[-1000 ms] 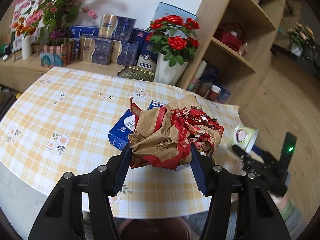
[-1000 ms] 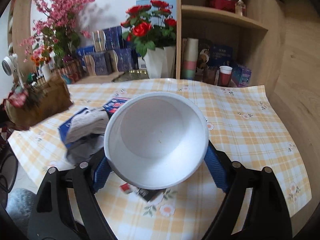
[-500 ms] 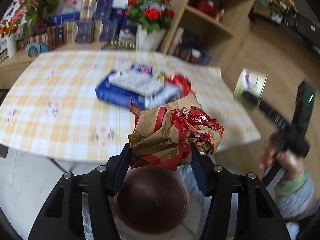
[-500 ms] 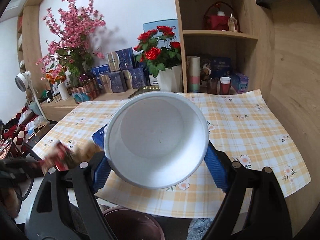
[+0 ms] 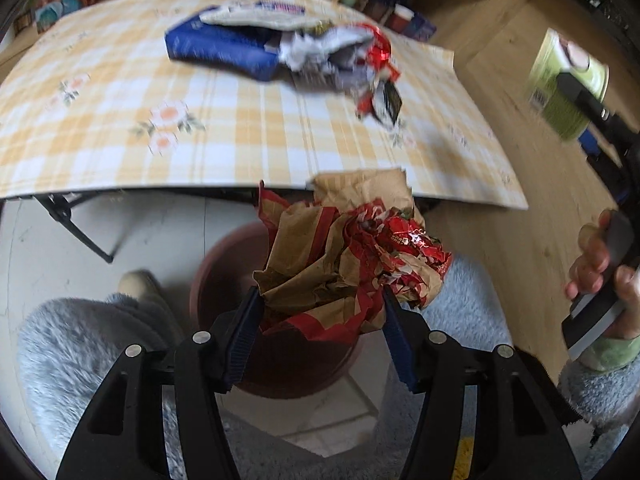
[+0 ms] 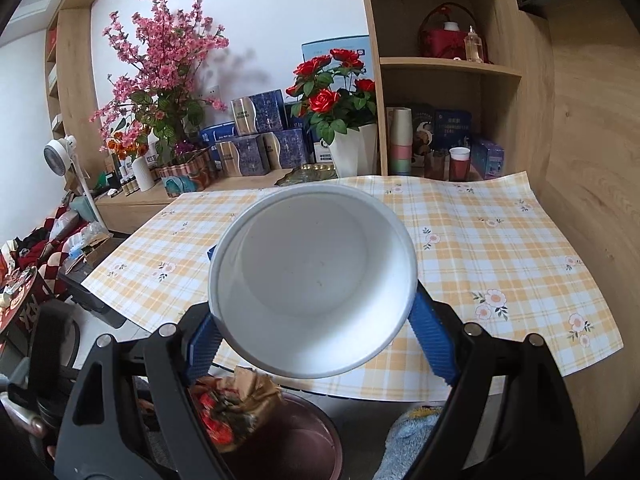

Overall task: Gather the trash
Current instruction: 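Carry the brown bag to the brown bin and open the left tool while the right tool carries the cup, then lower the white cup into the brown bin and open the right tool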

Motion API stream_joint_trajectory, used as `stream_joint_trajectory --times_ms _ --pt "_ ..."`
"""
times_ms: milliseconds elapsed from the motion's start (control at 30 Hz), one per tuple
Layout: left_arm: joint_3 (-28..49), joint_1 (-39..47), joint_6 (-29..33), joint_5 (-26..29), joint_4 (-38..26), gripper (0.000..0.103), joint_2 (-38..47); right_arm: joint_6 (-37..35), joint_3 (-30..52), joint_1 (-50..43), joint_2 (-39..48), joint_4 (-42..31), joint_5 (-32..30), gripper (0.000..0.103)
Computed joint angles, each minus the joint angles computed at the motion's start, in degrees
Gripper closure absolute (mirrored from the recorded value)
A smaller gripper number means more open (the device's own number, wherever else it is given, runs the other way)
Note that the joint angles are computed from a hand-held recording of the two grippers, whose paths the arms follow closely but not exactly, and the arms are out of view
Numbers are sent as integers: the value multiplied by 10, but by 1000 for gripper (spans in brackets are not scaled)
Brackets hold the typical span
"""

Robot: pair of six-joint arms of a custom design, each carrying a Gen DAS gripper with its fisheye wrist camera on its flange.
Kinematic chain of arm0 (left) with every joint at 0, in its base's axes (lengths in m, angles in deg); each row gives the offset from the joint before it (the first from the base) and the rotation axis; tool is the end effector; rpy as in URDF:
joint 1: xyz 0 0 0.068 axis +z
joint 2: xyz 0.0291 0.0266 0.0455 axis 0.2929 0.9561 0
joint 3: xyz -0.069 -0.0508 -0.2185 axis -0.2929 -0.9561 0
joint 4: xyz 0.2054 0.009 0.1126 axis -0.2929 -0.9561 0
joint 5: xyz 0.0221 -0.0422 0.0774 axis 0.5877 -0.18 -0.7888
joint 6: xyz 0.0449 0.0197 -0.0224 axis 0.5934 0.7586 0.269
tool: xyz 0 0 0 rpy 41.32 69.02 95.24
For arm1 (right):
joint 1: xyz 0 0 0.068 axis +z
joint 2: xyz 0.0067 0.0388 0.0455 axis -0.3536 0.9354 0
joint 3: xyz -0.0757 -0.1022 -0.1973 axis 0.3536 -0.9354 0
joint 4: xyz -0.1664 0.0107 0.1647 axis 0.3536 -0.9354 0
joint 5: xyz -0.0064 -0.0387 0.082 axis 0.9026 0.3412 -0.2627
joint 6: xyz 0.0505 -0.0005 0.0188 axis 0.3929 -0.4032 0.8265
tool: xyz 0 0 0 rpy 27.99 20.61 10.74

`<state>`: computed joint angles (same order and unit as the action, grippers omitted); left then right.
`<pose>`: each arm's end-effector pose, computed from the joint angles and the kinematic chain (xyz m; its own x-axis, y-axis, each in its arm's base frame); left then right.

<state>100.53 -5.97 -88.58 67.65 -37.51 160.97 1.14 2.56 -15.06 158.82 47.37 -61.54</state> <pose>0.2249 -0.0978 0.1289 -0.8822 -0.3130 -0.3517 -0.1817 0.9155 -0.3590 0.3369 0.0515 0.1879 -0.4649 -0.1927 -0.8642 -0.5900 0.7952 0.1400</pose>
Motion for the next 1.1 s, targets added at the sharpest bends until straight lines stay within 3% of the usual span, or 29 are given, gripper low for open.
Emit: stream_joint_trajectory --times_ms 500,733,833,900,967,1100 --pt "-24 -26 19 8 -27 47 -22 -2 19 0 36 -6 -11 21" --pt "44 26 45 71 4 47 136 -7 38 2 74 -15 -7 21" --pt "105 34 72 51 2 46 226 -9 36 -2 80 -14 -4 21" --pt "121 36 77 41 22 44 258 -10 33 -6 81 -12 -3 21" --pt "107 41 59 33 67 33 261 -11 31 -10 81 -9 0 21" --pt "41 38 23 8 129 20 196 -12 26 -14 80 -7 1 21"
